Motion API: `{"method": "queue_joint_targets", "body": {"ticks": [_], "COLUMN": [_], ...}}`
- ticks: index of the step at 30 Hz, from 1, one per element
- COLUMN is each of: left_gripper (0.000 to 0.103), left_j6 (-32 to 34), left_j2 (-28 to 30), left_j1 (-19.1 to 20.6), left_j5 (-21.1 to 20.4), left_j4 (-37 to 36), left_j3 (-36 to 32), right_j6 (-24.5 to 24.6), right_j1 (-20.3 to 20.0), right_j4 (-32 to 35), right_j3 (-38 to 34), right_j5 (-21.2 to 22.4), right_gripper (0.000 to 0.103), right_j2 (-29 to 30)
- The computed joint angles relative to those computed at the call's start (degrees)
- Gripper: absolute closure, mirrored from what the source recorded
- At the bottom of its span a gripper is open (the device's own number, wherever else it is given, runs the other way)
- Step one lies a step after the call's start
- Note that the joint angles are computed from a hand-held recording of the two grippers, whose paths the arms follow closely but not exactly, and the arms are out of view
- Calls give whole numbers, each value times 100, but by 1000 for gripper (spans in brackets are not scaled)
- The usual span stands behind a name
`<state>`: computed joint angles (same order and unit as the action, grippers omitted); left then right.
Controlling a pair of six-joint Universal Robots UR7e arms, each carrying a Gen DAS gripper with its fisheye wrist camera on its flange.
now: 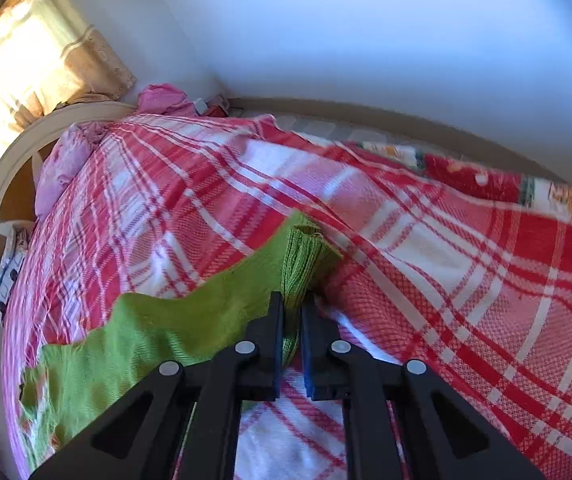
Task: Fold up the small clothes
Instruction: 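Lift the sleeve with the right gripper and lay it across the sweater body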
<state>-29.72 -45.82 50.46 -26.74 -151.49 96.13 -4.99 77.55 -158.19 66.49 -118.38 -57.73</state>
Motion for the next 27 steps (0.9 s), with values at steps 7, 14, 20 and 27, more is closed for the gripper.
{"method": "queue_joint_targets", "body": {"ticks": [7,14,20,27], "left_gripper": [0,0,0,0], "left_j6": [-95,-99,-86,-101], "left_j2": [-11,-93,-91,-118], "left_j1": [20,106,108,124], "left_j5": [-47,-403,-448,-548], "left_j4": [147,-12,-68,-106], "left_j3": [-37,7,20,40], "right_j6": [-657,-1195,-1562,-1996], "right_j1": [494,1018,1377,1810], "right_j4": [-402,-441,-404,-239], "right_j3": [-233,-589,-821,-1159], "right_j5": [-43,-1,95,267], "right_gripper": [96,96,96,96], "right_j2": [201,550,858,1294]}}
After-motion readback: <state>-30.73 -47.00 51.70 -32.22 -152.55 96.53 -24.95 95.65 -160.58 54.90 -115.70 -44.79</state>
